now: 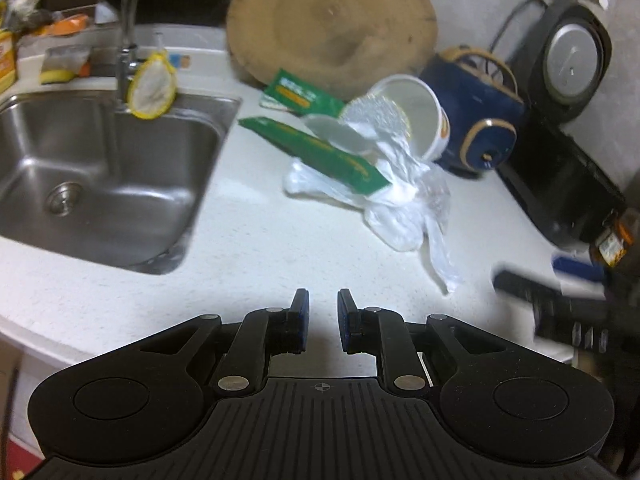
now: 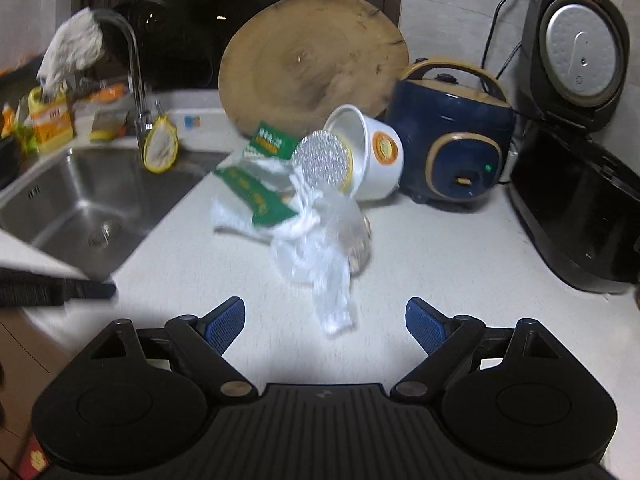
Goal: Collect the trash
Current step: 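Grasp the white tissue and plastic bag with the right gripper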
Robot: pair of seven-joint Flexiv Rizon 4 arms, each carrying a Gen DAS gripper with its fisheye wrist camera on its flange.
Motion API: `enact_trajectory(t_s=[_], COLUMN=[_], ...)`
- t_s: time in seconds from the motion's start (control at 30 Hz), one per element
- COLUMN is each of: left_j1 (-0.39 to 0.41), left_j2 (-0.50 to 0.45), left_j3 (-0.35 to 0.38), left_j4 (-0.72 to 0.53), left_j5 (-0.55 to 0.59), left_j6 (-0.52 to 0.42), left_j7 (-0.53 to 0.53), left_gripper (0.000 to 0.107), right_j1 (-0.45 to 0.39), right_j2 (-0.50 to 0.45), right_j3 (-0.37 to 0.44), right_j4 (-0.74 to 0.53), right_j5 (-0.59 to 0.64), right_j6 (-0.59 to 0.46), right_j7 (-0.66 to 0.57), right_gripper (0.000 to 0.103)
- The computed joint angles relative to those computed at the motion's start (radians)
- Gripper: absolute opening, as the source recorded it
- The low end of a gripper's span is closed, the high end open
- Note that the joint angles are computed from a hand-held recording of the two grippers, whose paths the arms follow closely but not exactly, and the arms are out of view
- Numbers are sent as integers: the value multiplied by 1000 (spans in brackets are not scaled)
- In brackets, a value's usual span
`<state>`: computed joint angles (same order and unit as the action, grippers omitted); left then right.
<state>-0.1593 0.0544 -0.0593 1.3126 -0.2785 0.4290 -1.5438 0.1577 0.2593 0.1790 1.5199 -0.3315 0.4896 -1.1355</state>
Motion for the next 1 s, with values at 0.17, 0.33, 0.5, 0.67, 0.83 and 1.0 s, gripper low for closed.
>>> enact_trajectory(t_s=[0.17,0.33,0.5,0.67,0.83,1.0], left_j1=[-14,-26,-48,-60,-61,-60], left_j2=[-37,-90,-116,-132,-146,-152], left_j3=[-27,-40,-39,-33,-28,-28], left_j4=[-48,-150,-214,-252,-261,-248], left_j5=[97,190,266,300,280,233], left_j6=[2,-50,-71,-87,-80,-63], left_j7=[-67,-162,-210,-217,-192,-148], left_gripper=[18,18,18,18,18,18], right_j1=[16,27,16,-1,-44,-67], right_j2=[-97,-238,-370,-446,-422,-326], right_j3=[-61,-101,-99,-83,-68,-69], right_j4=[-52,-191,-310,-394,-412,-338], right_j5=[79,227,303,368,496,596], right_j6=[123,161,188,125,-10,-79], right_j7=[-149,-322,-416,-452,-441,-466], right_gripper=[88,88,88,70,40,39])
